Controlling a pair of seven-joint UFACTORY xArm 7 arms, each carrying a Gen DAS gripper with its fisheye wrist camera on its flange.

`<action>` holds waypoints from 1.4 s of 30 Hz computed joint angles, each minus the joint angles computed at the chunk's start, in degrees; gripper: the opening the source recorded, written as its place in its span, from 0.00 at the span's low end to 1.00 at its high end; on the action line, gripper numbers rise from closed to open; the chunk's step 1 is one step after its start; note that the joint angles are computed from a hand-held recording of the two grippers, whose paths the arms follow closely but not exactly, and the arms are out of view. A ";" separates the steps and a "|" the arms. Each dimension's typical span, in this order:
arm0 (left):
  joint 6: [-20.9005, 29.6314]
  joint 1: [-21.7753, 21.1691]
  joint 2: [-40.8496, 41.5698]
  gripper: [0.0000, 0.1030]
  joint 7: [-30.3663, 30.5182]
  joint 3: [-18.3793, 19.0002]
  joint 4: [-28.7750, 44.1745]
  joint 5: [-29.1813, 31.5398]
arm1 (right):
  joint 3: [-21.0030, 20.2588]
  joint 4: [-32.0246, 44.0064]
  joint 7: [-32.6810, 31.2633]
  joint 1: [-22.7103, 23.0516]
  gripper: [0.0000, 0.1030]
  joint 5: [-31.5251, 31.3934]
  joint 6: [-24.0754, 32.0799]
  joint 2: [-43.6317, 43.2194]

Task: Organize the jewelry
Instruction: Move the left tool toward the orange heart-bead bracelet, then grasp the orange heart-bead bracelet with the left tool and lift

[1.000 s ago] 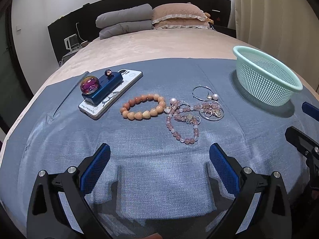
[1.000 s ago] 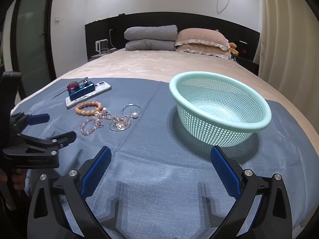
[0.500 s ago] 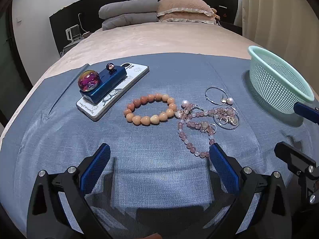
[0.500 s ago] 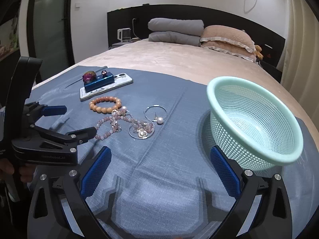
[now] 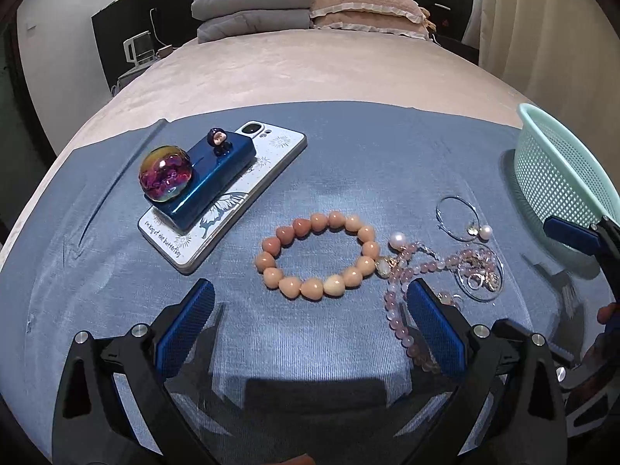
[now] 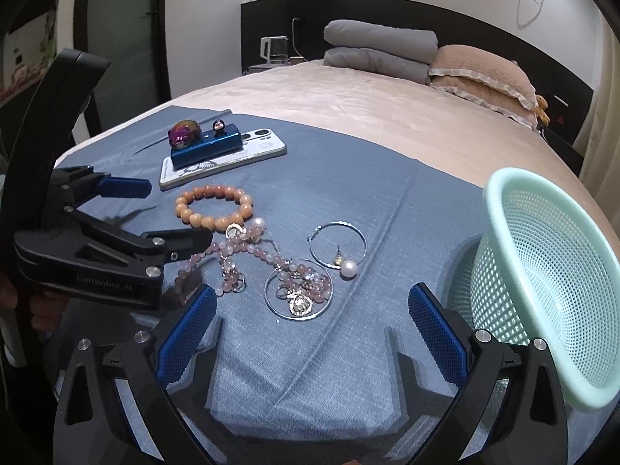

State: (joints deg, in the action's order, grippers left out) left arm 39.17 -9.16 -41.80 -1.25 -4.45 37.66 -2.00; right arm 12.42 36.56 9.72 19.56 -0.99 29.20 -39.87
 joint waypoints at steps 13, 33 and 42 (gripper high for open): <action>-4.12 -2.91 7.95 0.96 11.06 5.11 1.57 -4.47 | -4.25 2.40 -1.36 2.39 0.93 6.64 -0.33 7.82; -7.98 -3.94 4.89 0.68 13.22 4.16 -1.91 -6.27 | -0.85 1.41 2.04 -0.93 0.55 2.71 -1.23 6.30; -5.30 -5.01 3.83 0.33 15.96 5.35 -1.14 -8.53 | -3.06 1.40 0.25 0.09 0.40 3.77 -0.30 5.76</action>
State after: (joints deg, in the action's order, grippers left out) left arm 33.87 -14.17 -37.97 14.71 0.90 36.52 -10.53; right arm 9.36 37.96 9.97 19.65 2.78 28.90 -34.10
